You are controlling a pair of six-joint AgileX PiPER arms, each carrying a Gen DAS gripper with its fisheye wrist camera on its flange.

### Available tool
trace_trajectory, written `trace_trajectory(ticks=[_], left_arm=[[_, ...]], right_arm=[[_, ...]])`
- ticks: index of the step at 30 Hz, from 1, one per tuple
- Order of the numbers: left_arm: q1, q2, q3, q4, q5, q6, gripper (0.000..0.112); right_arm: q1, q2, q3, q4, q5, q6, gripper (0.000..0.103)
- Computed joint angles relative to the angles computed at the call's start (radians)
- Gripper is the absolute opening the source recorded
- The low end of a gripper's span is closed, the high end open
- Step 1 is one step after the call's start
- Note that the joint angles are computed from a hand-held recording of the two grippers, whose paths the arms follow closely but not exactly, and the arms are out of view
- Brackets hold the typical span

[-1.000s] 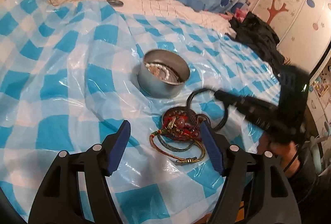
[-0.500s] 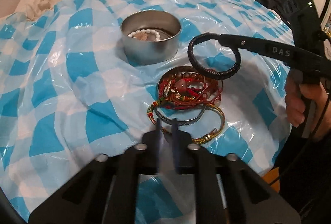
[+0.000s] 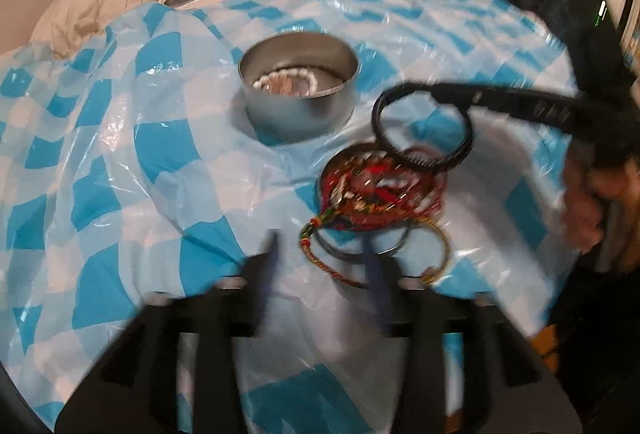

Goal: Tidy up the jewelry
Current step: 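Lift the black bangle with the right gripper while the left gripper grasps a multicolor string bracelet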

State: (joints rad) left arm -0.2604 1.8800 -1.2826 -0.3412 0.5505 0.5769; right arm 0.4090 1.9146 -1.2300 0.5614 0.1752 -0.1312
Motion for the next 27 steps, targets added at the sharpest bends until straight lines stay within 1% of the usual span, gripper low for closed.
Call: trace_trajectory(ticks=[1,2,3,4,5,6,8,13,16,20,22,23,25,27], left_arm=[[-0.007,0.001,0.010,0.017,-0.023,-0.008,0.050],[-0.006,0.005,0.007,0.016,-0.022,-0.011,0.050],[0.001,0.009,-0.001,0.004,-0.007,-0.009,0.043],[0.008,0.013,-0.015,0.002,0.016,-0.014,0.031],[0.010,0.018,-0.025,0.012,0.032,-0.018,0.006],[0.013,0.018,-0.028,0.008,0.041,-0.008,0.002],[0.028,0.008,-0.023,-0.060,0.066,0.064,0.001],[0.107,-0.049,-0.013,-0.322,0.158,0.278,0.000],[0.165,-0.068,-0.015,-0.448,0.199,0.354,0.000],[0.222,-0.078,-0.019,-0.578,0.246,0.425,0.000],[0.223,-0.081,-0.024,-0.576,0.238,0.417,0.000],[0.209,-0.081,-0.026,-0.539,0.217,0.391,0.000],[0.188,-0.060,-0.046,-0.469,0.212,0.333,0.000],[0.143,-0.025,-0.067,-0.359,0.177,0.251,0.000]], right_arm=[[0.001,0.001,0.000,-0.006,-0.002,0.003,0.011],[0.001,0.001,-0.001,-0.005,-0.001,0.002,0.011],[0.001,0.001,0.000,0.003,-0.001,-0.007,0.011],[0.001,0.001,0.000,0.010,0.000,-0.014,0.011],[0.001,0.000,0.002,0.016,-0.002,-0.020,0.011],[0.002,0.002,-0.002,-0.001,0.000,-0.003,0.011],[0.002,0.002,-0.002,0.003,0.000,-0.005,0.011],[0.002,0.001,-0.002,-0.003,0.000,0.003,0.011],[0.002,0.001,-0.001,0.001,0.000,0.000,0.011],[0.002,-0.004,-0.001,-0.007,-0.004,0.012,0.011],[0.000,-0.007,0.001,0.008,-0.008,-0.001,0.011],[-0.001,-0.007,0.000,0.010,-0.006,-0.004,0.011],[-0.003,-0.008,0.001,0.028,-0.005,-0.024,0.011],[-0.003,-0.007,0.002,0.029,-0.006,-0.028,0.011]])
